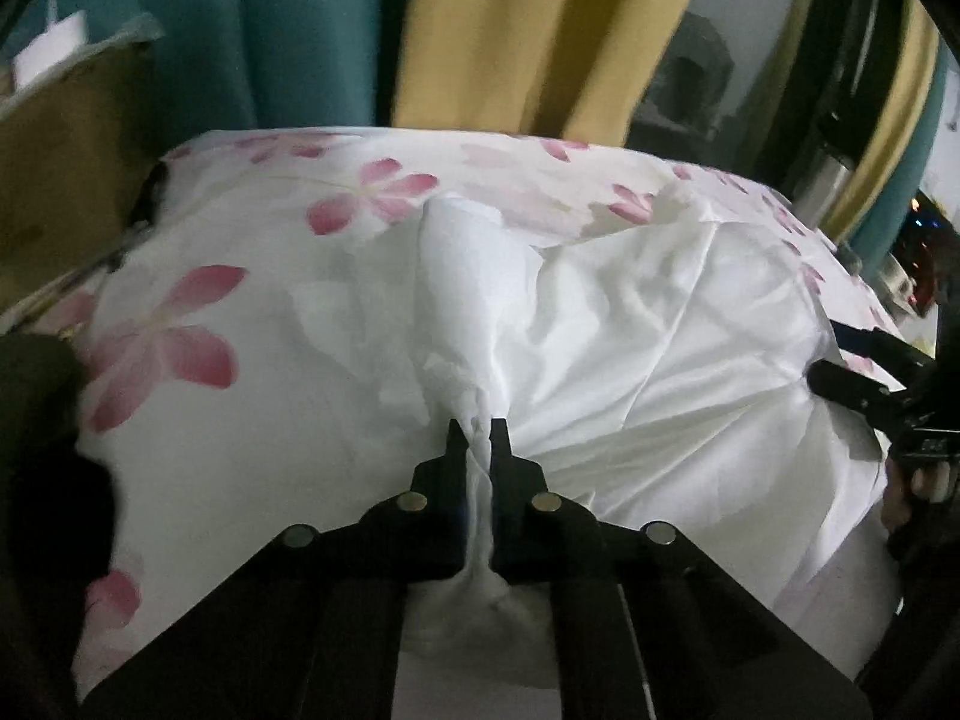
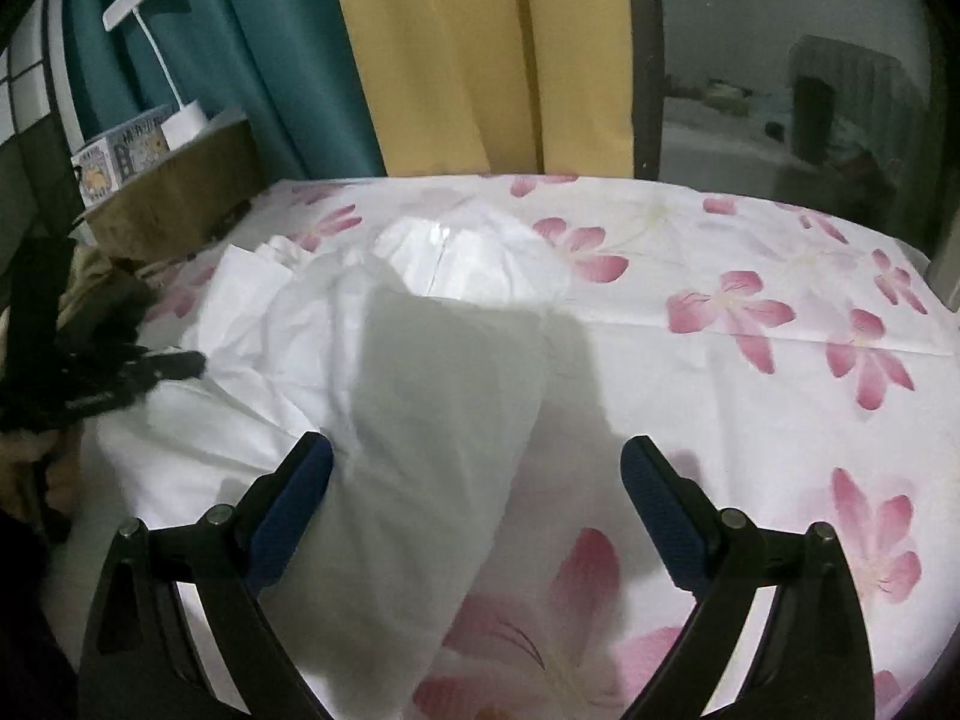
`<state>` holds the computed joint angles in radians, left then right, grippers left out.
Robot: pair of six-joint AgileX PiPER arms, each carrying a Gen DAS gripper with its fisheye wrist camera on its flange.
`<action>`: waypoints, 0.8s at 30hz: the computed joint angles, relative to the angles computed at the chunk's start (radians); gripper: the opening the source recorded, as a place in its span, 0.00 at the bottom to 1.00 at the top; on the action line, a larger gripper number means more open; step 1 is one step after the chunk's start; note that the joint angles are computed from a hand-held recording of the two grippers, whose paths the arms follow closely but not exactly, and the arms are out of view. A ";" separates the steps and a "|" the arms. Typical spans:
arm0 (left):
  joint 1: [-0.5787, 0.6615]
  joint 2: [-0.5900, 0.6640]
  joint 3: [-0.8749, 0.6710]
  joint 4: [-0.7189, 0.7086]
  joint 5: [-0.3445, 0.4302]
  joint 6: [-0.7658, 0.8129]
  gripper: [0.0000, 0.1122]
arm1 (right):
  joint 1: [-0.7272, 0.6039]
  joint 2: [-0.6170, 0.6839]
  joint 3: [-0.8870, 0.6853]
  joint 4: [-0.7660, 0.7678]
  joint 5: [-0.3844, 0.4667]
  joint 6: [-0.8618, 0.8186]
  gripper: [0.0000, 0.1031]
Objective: Fold large clothes
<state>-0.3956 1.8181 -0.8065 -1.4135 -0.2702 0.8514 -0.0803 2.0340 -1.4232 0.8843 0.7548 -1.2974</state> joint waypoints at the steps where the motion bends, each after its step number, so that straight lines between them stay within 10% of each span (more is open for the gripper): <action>1: -0.004 -0.009 0.010 -0.006 -0.008 -0.007 0.05 | 0.010 0.007 -0.004 -0.002 -0.008 -0.003 0.93; 15: 0.007 -0.093 0.092 0.074 0.039 -0.191 0.09 | 0.031 -0.039 0.025 0.001 -0.051 -0.025 0.95; 24: 0.013 -0.139 0.114 0.198 0.008 -0.396 0.42 | 0.001 -0.090 0.068 0.003 -0.067 -0.023 0.95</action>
<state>-0.3828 1.6795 -0.6930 -1.2156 -0.2620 0.4554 -0.0794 1.9441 -1.3550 0.8872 0.6878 -1.3207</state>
